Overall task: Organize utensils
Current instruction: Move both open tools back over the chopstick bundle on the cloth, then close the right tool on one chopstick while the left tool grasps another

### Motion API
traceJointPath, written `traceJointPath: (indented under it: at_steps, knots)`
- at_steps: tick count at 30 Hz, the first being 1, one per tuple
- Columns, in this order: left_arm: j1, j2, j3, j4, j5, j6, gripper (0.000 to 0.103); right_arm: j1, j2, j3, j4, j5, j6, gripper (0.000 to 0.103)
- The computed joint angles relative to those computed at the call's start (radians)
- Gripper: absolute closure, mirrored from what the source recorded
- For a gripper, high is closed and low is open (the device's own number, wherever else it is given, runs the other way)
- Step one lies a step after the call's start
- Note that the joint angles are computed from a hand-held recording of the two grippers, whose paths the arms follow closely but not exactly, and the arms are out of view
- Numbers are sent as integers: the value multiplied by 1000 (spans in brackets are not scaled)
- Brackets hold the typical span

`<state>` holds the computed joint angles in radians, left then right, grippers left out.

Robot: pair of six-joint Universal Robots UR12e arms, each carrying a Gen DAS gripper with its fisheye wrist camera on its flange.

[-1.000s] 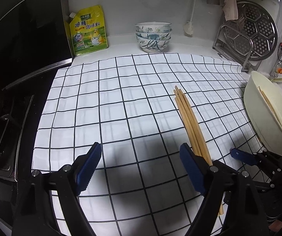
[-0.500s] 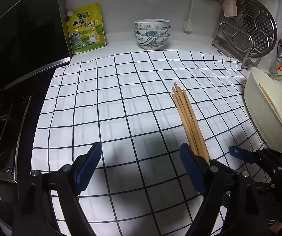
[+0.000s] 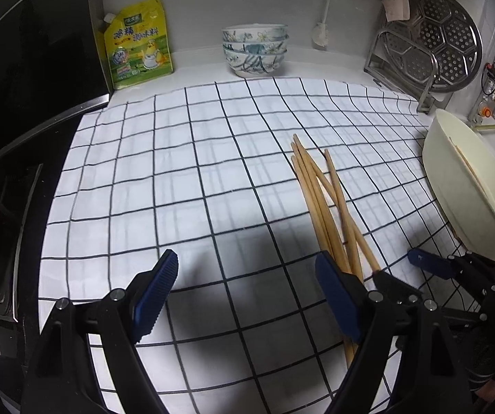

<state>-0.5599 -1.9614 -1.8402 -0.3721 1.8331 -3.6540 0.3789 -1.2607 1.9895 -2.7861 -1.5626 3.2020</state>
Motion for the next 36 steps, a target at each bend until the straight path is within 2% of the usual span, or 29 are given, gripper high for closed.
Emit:
traceJointPath:
  at_steps: [7, 19, 27, 29, 31, 36]
  knots:
    - [-5, -19, 15, -12, -37, 15, 23, -16, -12, 14, -4, -42, 36, 53]
    - [-10, -48, 38, -42, -51, 36, 23, -25, -17, 19, -7, -36, 58, 53]
    - [-13, -58, 54, -80, -50, 48, 14, -24, -14, 14, -8, -30, 61, 53]
    - [-18, -62, 59, -91, -25, 59, 14, -24, -13, 13, -6, -29, 59, 53]
    - [-15, -60, 57, -92, -23, 51, 15, -24, -11, 11, -3, -29, 56, 53]
    - [-7, -53, 46, -74, -12, 39, 32, -18, 2, -4, 2, -33, 38, 53]
